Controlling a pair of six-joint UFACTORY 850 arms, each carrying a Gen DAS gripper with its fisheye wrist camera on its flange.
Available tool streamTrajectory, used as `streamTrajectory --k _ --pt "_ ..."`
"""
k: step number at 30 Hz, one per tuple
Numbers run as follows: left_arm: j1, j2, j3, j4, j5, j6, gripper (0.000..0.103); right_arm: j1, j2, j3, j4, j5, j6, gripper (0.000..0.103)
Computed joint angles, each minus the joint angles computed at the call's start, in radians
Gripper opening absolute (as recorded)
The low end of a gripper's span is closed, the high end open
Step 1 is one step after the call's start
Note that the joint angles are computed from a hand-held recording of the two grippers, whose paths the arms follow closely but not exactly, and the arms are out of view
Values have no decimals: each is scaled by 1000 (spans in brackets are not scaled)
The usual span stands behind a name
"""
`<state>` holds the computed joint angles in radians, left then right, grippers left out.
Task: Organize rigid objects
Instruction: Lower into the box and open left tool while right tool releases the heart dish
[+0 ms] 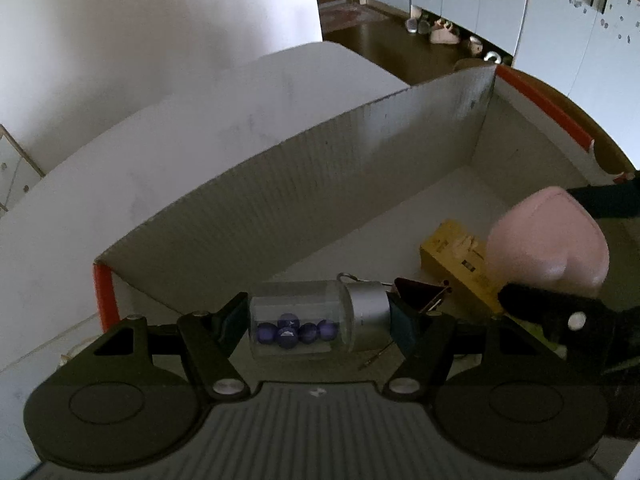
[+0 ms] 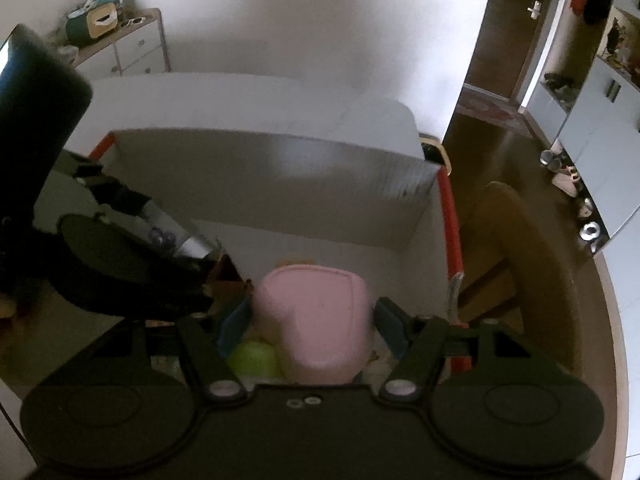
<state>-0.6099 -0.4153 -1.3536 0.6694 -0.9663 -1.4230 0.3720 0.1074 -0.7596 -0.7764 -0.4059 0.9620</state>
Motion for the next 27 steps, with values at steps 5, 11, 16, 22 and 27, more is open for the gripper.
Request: streamTrajectory --k 5,11,16,22,27 --pt "5 0 1 -21 9 10 72 3 -8 -2 13 3 -13 68" --pt "18 -10 -11 -75 22 37 71 6 -4 -1 12 2 1 69" --pt "19 -12 -16 -118 14 60 72 5 6 -5 33 -10 -13 74" --pt "6 -8 -22 -125 -3 67 73 19 24 -2 29 -26 21 78" --pt "-6 7 -21 -98 -11 42 74 31 41 6 19 -37 28 81"
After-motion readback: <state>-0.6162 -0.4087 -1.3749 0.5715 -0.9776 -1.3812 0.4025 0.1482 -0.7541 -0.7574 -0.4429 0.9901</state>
